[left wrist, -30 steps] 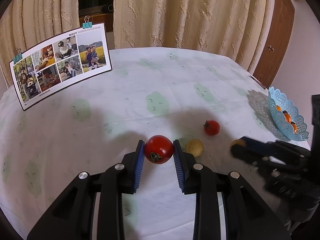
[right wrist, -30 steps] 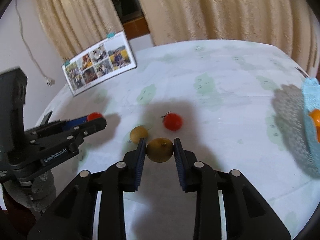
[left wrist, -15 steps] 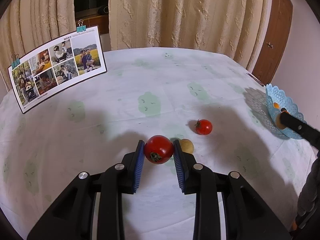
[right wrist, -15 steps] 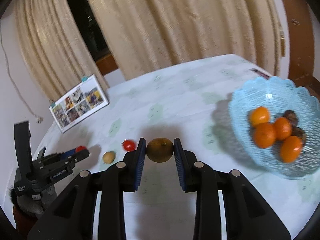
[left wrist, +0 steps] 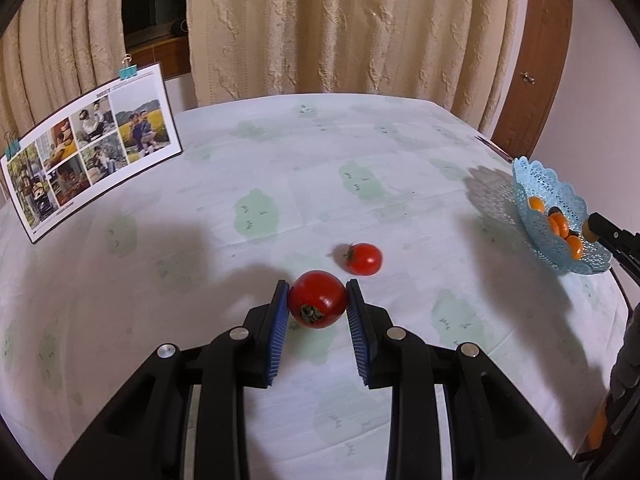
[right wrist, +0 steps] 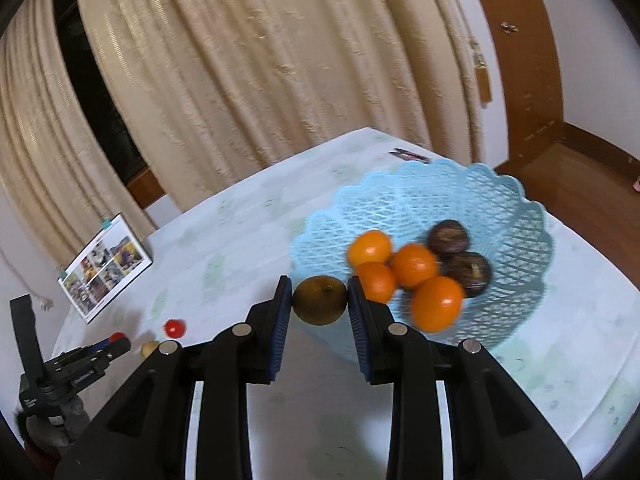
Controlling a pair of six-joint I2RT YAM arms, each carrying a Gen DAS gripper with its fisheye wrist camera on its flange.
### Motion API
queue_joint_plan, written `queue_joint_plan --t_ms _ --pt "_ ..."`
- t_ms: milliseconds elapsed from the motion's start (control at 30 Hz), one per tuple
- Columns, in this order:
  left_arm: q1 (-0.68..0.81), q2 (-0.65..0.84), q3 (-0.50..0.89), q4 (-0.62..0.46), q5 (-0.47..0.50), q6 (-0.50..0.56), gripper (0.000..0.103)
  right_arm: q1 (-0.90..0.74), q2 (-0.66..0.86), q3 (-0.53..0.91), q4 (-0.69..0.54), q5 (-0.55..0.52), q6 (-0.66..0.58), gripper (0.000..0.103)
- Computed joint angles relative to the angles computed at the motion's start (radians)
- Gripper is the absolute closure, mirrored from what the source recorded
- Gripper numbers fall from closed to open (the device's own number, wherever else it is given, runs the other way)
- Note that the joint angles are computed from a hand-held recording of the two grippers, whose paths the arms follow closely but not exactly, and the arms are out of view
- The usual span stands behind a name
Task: Organize fruits
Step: 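Carry the tan fruit into the basket and open the right gripper while the left holds the tomato, then lower the red tomato into the blue basket and open the left gripper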
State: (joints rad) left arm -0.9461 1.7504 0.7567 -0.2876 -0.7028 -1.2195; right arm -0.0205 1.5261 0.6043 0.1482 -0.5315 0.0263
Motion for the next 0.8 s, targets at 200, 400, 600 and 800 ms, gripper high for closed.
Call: queue_joint_plan --t_ms 200,400,600,800 --pt "0.001 0.039 0.067 -0.017 0.005 0.031 0.074 -0.054 0.044 0.003 0.02 -0.027 0.003 0.072" --pt "-0.003 0.083 0.146 -0.034 0.007 0.07 0.074 -0.123 0.047 -0.002 0.04 -0.071 0.014 0.064" --pt "0.0 0.138 0.239 -0.031 0.019 0.138 0.074 -0.194 0.032 -0.019 0.066 -0.086 0.016 0.064" --pt "-0.004 0.21 0.36 -0.033 0.03 0.214 0.074 -0.241 0.008 -0.052 0.109 -0.085 0.021 0.052"
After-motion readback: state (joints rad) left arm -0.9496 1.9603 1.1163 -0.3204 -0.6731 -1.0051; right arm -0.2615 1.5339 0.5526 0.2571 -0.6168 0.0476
